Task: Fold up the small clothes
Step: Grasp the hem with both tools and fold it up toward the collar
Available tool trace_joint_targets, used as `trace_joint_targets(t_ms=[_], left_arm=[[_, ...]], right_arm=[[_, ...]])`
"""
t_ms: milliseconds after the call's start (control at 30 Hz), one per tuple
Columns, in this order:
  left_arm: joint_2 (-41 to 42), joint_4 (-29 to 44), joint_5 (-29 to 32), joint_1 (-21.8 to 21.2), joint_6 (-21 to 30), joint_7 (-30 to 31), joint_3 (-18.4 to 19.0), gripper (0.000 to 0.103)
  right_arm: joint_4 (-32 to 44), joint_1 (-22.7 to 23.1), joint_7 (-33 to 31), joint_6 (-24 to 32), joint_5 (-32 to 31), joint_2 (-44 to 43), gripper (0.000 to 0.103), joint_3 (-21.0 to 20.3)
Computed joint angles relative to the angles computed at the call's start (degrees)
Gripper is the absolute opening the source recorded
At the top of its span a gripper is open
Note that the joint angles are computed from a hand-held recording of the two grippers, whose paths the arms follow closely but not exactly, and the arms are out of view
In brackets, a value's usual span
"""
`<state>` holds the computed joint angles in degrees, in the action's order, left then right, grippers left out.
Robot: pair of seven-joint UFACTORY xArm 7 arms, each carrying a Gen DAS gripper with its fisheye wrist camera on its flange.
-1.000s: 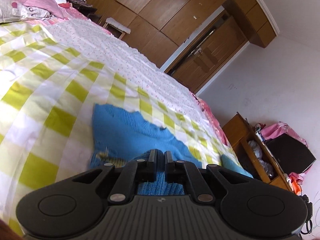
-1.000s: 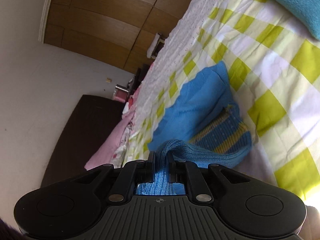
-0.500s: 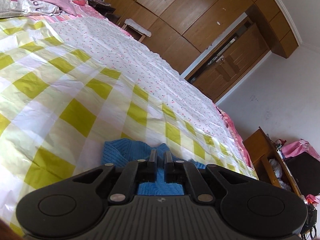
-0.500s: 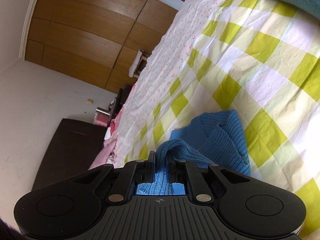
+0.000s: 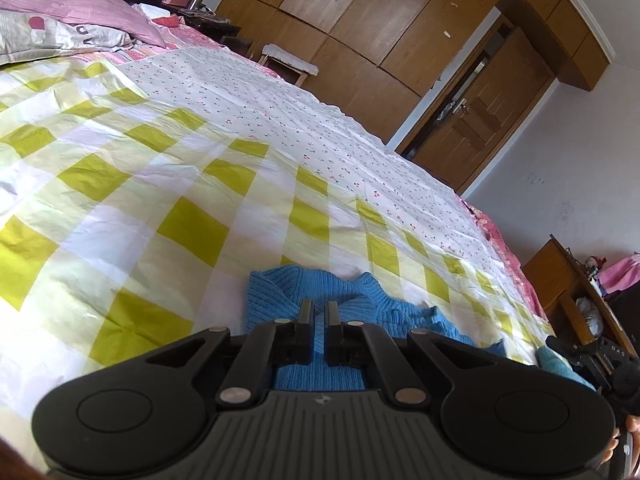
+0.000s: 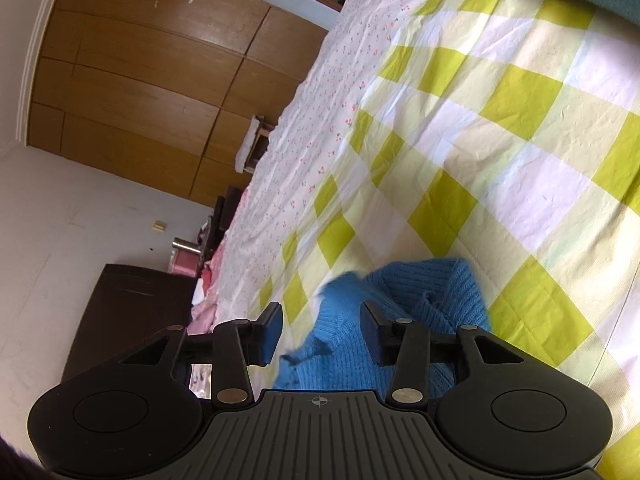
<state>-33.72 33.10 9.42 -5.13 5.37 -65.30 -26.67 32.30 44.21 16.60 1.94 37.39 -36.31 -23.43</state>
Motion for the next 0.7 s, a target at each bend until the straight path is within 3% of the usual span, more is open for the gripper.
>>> trace_joint_targets(t_ms=[233,300,400,533,700], left_arm=[[-0.9,0.2,1.6,-2.8,3.1,2.8,-1.0,0.009],[0.4,1.4,2.8,-2.6,4.7,3.4,-2.0,0.009],[3.7,2.9,3.7,-2.9,4.6,3.4,-2.2,0.010],[6.8,5.2,5.9,-0.6,6.1,1.1,-3.2,0.010],[9.7,7.4,9.1,3.0,6.1,-4.7,-2.5,0.010]], right_arm=[[-1.4,-18.4,1.2,11.1,-11.6,-1.1,0.044,15.3],[-1.4,-24.9,3.0,14.9,-17.1,-1.2,0.044,21.6],[-1.2,-29.1,4.3,17.5,-22.4,-0.6,0.033,26.0],[-0.7,-31.2,7.2,18.9,-24.4,0.2,0.010,26.6],[-1.1,-32.2,7.6,20.0,-26.2,-0.1,0.007,26.5]])
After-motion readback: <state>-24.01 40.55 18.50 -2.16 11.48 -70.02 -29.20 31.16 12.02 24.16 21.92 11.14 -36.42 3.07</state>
